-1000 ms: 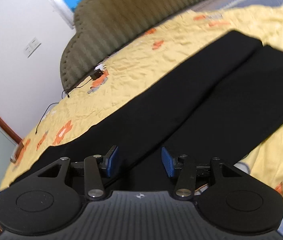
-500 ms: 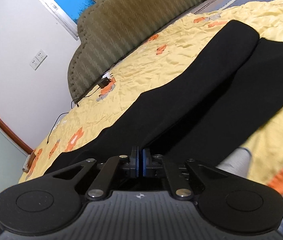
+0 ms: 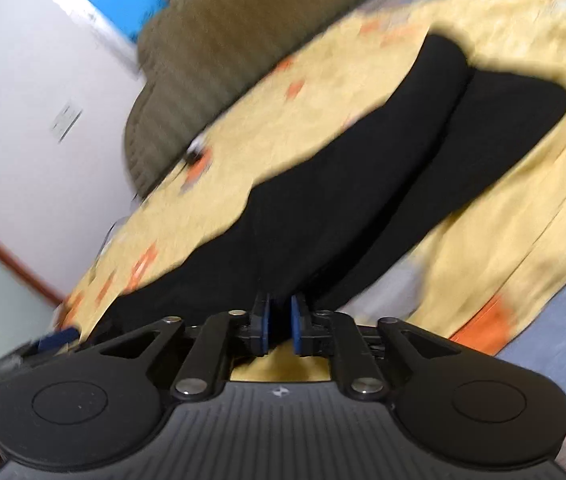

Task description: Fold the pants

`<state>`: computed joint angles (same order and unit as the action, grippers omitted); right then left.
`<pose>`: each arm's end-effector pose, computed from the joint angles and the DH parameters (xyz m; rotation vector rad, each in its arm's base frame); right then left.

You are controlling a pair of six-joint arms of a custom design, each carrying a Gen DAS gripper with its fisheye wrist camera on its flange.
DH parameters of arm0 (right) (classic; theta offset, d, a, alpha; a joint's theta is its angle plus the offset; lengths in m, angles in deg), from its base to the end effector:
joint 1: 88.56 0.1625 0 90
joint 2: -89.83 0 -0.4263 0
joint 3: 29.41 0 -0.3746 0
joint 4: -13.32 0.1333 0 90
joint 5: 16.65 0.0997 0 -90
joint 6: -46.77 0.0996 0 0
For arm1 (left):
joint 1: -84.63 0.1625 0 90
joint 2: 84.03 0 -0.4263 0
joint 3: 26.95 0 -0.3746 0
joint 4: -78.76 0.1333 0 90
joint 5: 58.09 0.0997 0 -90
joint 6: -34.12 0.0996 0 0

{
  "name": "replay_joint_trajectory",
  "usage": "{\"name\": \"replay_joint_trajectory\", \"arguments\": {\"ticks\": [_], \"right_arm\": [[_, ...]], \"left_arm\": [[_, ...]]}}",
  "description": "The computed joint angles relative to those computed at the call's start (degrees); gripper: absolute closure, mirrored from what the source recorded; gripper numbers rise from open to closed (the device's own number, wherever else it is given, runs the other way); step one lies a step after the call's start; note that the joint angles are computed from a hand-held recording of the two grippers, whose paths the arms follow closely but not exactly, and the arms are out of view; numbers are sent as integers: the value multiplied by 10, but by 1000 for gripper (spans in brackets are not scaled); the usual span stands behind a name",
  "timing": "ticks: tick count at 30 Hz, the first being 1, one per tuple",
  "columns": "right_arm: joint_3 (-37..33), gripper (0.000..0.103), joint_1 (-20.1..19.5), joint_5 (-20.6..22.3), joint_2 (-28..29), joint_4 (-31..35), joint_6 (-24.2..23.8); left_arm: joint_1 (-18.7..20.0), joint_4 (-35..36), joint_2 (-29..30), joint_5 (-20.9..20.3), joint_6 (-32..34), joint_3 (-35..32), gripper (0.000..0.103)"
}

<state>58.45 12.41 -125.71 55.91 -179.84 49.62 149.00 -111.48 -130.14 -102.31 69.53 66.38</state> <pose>0.2342 -0.6785 0.1116 -0.0156 -2.6582 1.2587 -0.1033 -0.6885 0.2326 0.6866 2.0368 -0.9696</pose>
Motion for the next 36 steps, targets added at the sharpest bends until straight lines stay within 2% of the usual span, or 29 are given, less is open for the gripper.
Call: {"name": "replay_joint_trajectory", "arguments": {"ticks": [2, 4, 6, 10, 12, 16, 17, 18, 20, 21, 25, 27, 28, 29, 30, 31, 33, 34, 36], "right_arm": [[-1, 90, -7, -12, -6, -43, -3], [-17, 90, -15, -42, -5, -73, -5], [-45, 90, -27, -65, 0, -72, 7], [-80, 90, -60, -22, 1, -30, 86], [-95, 89, -70, -15, 8, -21, 120], [-114, 89, -91, 28, 16, -15, 195], [-118, 89, -95, 42, 19, -24, 198], [-122, 89, -97, 53, 22, -31, 188], [-133, 93, -91, 41, 24, -33, 159], [-135, 99, -84, 26, 28, -54, 136], [-120, 100, -53, -38, 26, -124, 38], [-112, 99, -47, -64, 17, -121, 20], [-108, 99, -47, -70, 12, -111, 27], [-109, 93, -50, -72, 10, -95, 44], [-104, 82, -57, -64, 2, -79, 65], [-97, 61, -66, -40, -4, -64, 102], [-83, 33, -78, -7, -13, -49, 152], [-87, 33, -81, 0, -10, -41, 159], [-102, 33, -78, 6, 2, -37, 125]], "left_arm": [[-1, 1, 11, -5, 9, -5, 4], [-3, -7, 25, -4, 23, -10, 4], [-3, -5, 34, -4, 23, -11, 4], [-6, -18, 48, 4, 42, -12, 4], [-8, -21, 50, 4, 48, -11, 4], [-8, -16, 52, 2, 47, -13, 4], [-8, -14, 53, 2, 46, -15, 4], [-8, -12, 55, 2, 46, -17, 4], [-7, -8, 56, 1, 46, -20, 4], [-6, -7, 57, 1, 44, -22, 4], [-7, -6, 56, -2, 41, -21, 4], [-7, -5, 56, -4, 40, -21, 3], [-8, -6, 56, -4, 40, -21, 3], [-8, -8, 56, -4, 39, -21, 3], [-8, -8, 56, -5, 37, -21, 3], [-8, -8, 55, -6, 36, -20, 3], [-10, -13, 55, -4, 41, -19, 3], [-11, -16, 55, -3, 44, -18, 3], [-12, -20, 56, 0, 47, -18, 3]]}}
